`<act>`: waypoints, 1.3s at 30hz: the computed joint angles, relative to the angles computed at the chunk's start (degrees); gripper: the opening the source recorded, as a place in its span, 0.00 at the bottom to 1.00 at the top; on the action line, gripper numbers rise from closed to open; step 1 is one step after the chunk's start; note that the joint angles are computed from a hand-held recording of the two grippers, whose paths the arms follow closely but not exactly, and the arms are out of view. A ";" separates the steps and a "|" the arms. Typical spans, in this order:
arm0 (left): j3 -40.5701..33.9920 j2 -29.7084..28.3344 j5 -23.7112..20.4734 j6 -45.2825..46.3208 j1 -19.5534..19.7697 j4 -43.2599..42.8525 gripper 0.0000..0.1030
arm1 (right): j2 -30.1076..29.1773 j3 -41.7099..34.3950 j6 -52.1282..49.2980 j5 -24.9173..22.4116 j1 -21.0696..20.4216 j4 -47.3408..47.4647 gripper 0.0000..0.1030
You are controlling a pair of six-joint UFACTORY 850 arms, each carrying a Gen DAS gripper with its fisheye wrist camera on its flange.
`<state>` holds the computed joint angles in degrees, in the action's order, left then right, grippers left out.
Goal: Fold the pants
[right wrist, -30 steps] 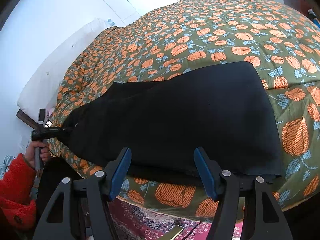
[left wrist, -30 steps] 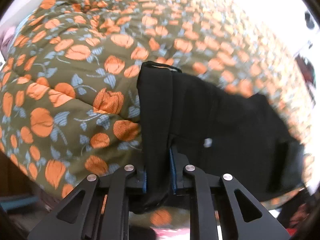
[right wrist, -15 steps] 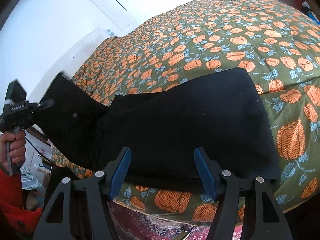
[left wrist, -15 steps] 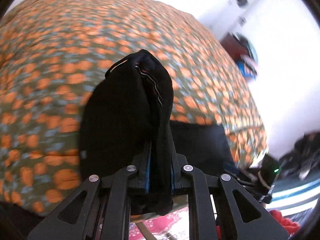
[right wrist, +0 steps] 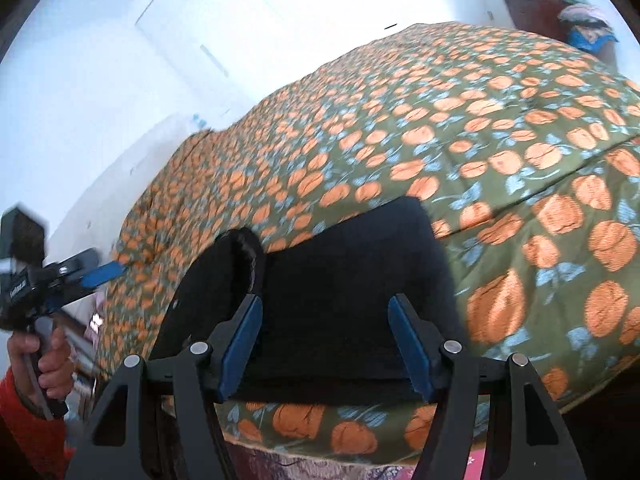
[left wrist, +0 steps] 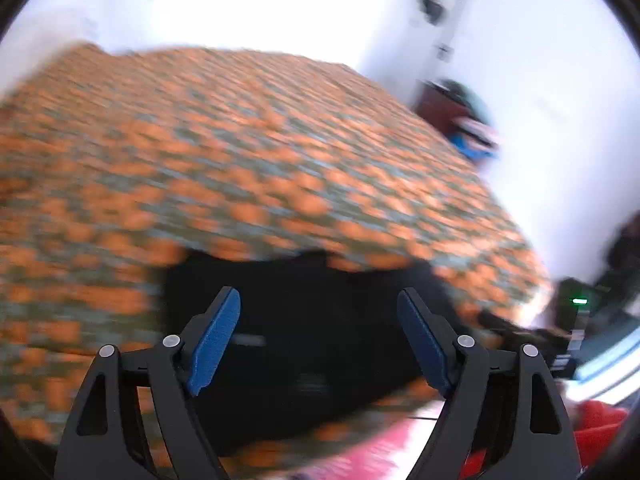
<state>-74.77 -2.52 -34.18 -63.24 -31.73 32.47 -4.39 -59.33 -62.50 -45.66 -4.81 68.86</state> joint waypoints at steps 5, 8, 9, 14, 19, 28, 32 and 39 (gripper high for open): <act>8.26 3.91 -8.80 -11.60 0.39 7.65 0.79 | -0.59 -0.75 1.06 0.43 1.10 -1.80 0.64; 12.75 5.39 -8.98 -18.04 0.14 6.91 0.76 | -0.34 -0.80 -0.65 0.30 2.78 -3.30 0.64; 14.58 6.33 -8.59 -21.54 -0.17 7.53 0.76 | -0.04 -0.74 -1.53 0.41 3.54 -4.10 0.64; 19.06 9.82 -6.89 -30.90 -1.07 12.41 0.76 | 0.88 -0.14 -4.63 1.39 6.80 -7.56 0.64; 19.57 10.04 -5.09 -32.79 -0.41 14.27 0.76 | 1.13 0.58 -5.97 0.96 8.40 -9.47 0.64; 20.14 9.92 -5.07 -32.04 -0.07 13.21 0.77 | 0.61 0.42 -5.16 0.55 8.82 -11.27 0.64; 21.05 10.96 -5.63 -34.27 0.32 14.00 0.77 | -0.10 -0.30 -3.98 -1.14 8.33 -10.52 0.64; 22.24 11.88 -3.13 -35.18 0.44 15.55 0.76 | -14.31 -16.59 7.70 -25.00 6.43 -3.75 0.64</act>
<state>-52.53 9.35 -37.31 -98.41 -31.29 48.02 -18.70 -75.92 -54.80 -70.66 1.62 65.11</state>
